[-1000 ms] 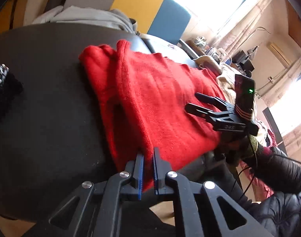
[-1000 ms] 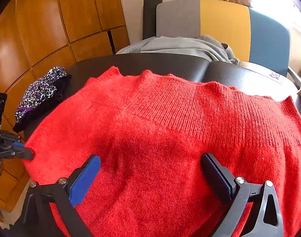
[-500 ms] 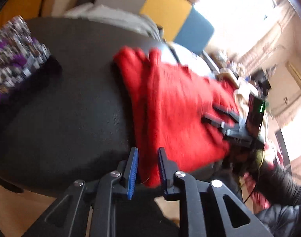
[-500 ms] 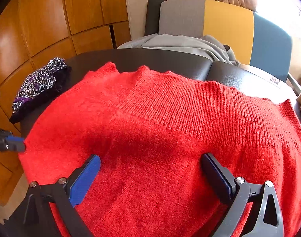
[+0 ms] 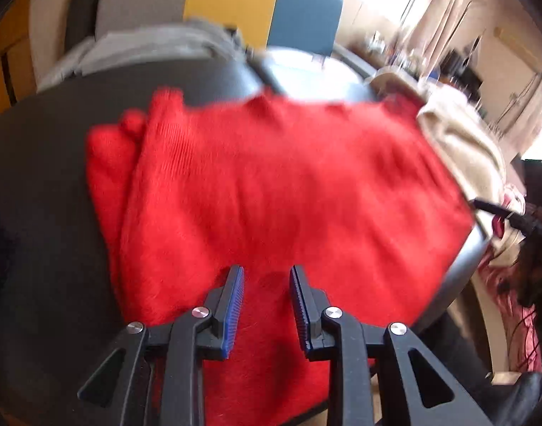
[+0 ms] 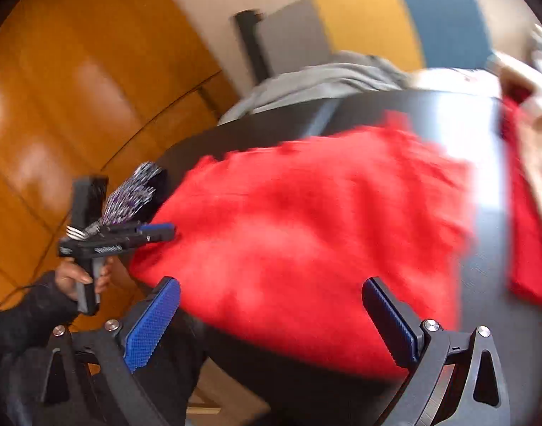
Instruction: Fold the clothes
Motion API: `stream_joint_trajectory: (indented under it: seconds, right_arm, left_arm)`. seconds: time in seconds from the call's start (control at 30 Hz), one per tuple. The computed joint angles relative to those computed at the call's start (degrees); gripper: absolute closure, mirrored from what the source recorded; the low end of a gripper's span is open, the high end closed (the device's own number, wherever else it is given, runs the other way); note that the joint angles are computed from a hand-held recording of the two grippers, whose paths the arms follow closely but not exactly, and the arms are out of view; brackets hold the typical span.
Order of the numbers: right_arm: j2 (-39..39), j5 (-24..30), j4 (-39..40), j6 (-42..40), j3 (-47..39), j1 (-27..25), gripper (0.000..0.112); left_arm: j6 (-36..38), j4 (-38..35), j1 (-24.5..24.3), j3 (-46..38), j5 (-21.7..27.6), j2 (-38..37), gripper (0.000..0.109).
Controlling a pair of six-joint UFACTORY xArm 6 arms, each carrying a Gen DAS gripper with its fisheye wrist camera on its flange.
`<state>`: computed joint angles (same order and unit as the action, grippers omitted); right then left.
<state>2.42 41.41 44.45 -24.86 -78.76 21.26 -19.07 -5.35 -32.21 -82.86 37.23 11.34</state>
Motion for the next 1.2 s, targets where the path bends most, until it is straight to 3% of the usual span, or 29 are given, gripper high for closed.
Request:
stream_joint_trajectory:
  seconds: [0.07, 0.17, 0.33, 0.43, 0.53, 0.6, 0.7, 0.8, 0.87, 1.0, 1.07, 1.2]
  right_arm:
    - [-3.32, 2.36, 2.86, -0.86, 4.33, -3.91, 0.009]
    - [-3.8, 6.28, 8.94, -3.5, 6.45, -7.61, 0.009]
    - [1.1, 11.25, 16.56, -9.85, 2.84, -8.4, 0.009]
    - [5.27, 16.06, 20.06, -12.73, -1.2, -8.61, 0.009]
    - [8.73, 23.08, 21.31, -14.33, -5.2, -9.06, 0.009]
    - [10.29, 26.27, 22.18, -14.97, -7.32, -9.36, 0.009]
    - [11.96, 30.42, 24.24, -15.54, -9.98, -10.53, 0.009]
    - [13.71, 34.47, 26.37, -15.84, -12.76, -11.75, 0.009]
    - [16.22, 39.4, 24.83, -14.21, -16.42, -11.61, 0.009]
    - [24.22, 52.74, 17.91, -9.04, -27.54, -10.55, 0.009]
    - [27.17, 59.84, 12.3, -8.68, -33.11, -9.58, 0.009]
    - [27.53, 65.14, 3.52, -9.4, -36.63, -8.96, 0.009]
  left_arm:
    - [2.55, -3.51, 0.95, 3.43, -2.42, -1.94, 0.085]
    - [0.91, -2.54, 2.28, 4.85, -0.59, -3.59, 0.089]
    - [-5.23, 6.04, 2.71, 0.98, 6.47, -3.13, 0.088]
    - [-7.68, 6.57, 1.82, -1.6, 5.64, -2.22, 0.086]
    - [-0.62, -1.42, -0.55, -4.73, -1.15, 0.16, 0.083]
    - [6.29, -6.14, -2.93, -11.55, -1.56, 5.12, 0.082]
    - [15.96, -12.07, -5.71, -24.62, 2.49, 14.09, 0.081]
    - [20.28, -12.22, -7.4, -37.78, 9.93, 23.03, 0.081]
    - [21.27, -12.11, -7.96, -48.07, 15.3, 29.93, 0.081]
    - [20.71, -14.17, -7.75, -55.44, 19.36, 35.14, 0.081]
    - [20.65, -15.69, -7.55, -51.53, 18.06, 33.45, 0.081]
    - [21.34, -21.75, -7.4, -40.34, 10.91, 27.89, 0.081]
